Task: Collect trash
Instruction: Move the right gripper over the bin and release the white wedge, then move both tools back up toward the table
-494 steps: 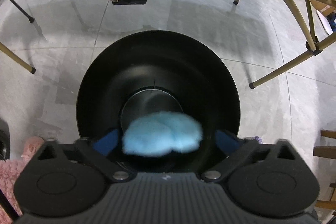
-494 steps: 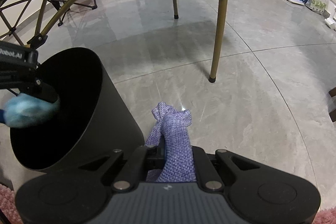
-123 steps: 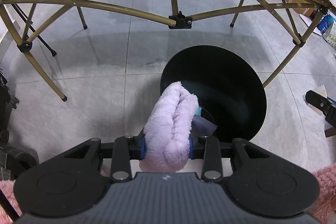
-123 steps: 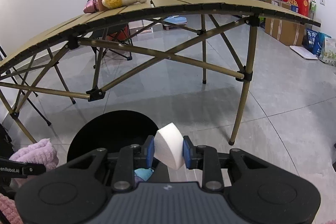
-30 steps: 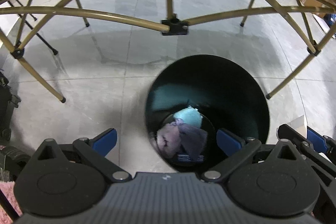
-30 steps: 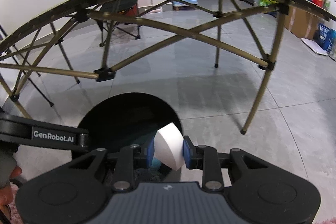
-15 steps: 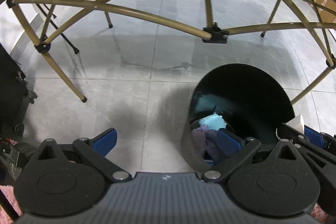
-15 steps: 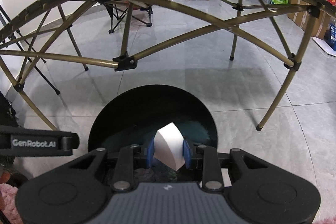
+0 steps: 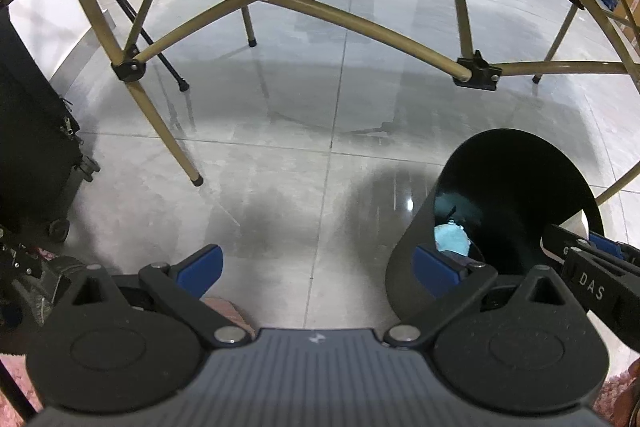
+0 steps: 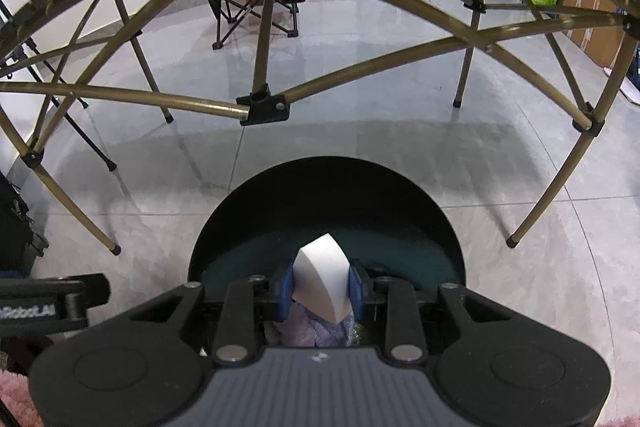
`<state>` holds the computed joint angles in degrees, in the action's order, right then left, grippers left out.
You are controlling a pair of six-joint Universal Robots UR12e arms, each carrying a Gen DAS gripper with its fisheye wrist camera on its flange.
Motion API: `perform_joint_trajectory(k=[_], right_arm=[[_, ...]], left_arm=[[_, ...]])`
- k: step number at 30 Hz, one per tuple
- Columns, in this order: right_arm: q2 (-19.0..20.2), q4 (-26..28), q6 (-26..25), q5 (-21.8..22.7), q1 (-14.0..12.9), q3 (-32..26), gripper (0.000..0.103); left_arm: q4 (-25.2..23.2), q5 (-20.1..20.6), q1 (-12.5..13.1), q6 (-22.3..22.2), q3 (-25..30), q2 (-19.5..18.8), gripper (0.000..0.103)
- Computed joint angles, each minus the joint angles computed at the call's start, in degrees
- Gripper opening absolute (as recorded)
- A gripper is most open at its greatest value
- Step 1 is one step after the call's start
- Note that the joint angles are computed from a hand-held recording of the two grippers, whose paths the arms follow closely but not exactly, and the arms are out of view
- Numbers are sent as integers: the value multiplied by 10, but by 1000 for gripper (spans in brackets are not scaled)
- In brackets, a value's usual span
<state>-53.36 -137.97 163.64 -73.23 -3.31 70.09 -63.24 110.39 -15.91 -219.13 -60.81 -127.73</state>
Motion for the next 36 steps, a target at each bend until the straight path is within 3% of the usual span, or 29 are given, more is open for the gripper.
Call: perform_joint_trajectory(k=[12,16,18,20,23,25,36], right_arm=[[7,22,-1,-11,7,-8,29],[8,35,7,-1,5,-12,39],[8,36,10,-4,5,-13,52],[8,31,15,-10,6,-12,78],[8,25,22,-14,6,-11,90],[9,32,26,-13,5,-14,94],[8,45,27,-2,2,-17,94]], left_arm=[[2,4,1,-6,-8,5,103],[0,2,2,-7,-9,6,103],[-2,2,2,-6,-8,5,103],[-3,2,2,-6,-8,5,103],[-3,2,2,-6,-9,5,103],[-3,2,2,-6,-9,5,103],[9,4,1,0,-15,9,103]])
